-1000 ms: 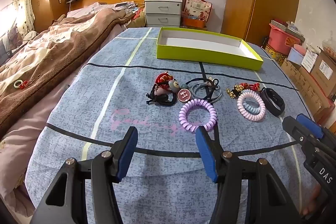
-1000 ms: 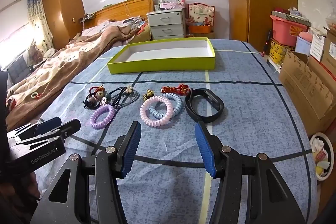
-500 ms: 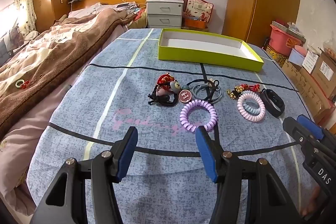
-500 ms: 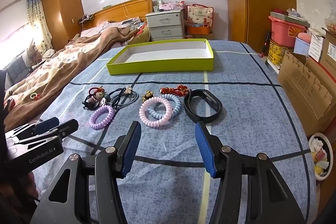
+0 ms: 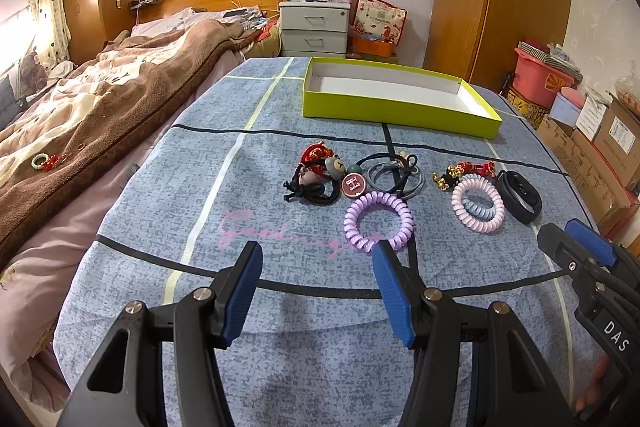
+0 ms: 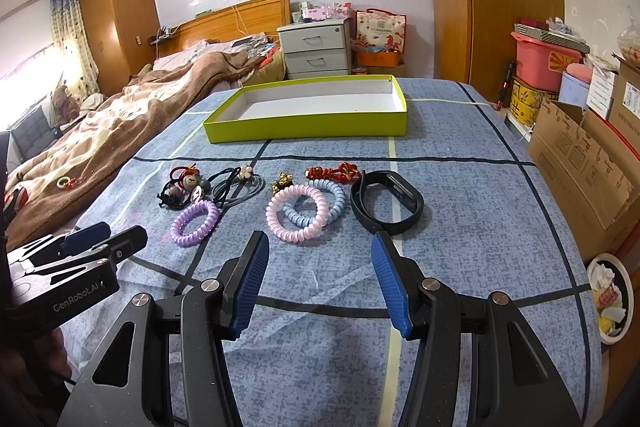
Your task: Organize jewelry
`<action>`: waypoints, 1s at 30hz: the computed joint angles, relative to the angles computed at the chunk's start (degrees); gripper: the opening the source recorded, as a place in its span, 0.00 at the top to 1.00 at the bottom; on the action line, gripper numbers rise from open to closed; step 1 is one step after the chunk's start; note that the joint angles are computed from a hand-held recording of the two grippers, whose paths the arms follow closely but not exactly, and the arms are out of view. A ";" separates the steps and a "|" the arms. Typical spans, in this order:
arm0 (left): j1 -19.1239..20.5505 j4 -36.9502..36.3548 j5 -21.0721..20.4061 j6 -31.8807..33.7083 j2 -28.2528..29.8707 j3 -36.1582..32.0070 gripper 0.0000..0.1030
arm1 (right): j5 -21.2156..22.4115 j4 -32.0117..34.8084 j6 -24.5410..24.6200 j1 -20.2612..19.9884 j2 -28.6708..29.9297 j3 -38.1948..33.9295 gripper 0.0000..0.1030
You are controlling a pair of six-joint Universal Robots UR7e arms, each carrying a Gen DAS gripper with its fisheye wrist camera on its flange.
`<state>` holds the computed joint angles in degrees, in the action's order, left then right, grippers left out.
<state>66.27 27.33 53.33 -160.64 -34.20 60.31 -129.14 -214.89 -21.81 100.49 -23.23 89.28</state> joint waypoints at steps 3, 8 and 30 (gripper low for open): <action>-0.06 -0.42 -0.08 0.16 -0.22 0.40 0.42 | -0.04 -0.38 0.09 0.06 0.06 0.15 0.48; -0.18 -0.24 -0.18 -0.29 -0.28 0.60 0.42 | 0.05 -0.39 -0.01 0.03 -0.06 0.31 0.47; -0.41 -0.05 -0.57 -0.55 -0.62 1.04 0.42 | -0.23 -0.25 0.09 0.18 -0.05 0.35 0.47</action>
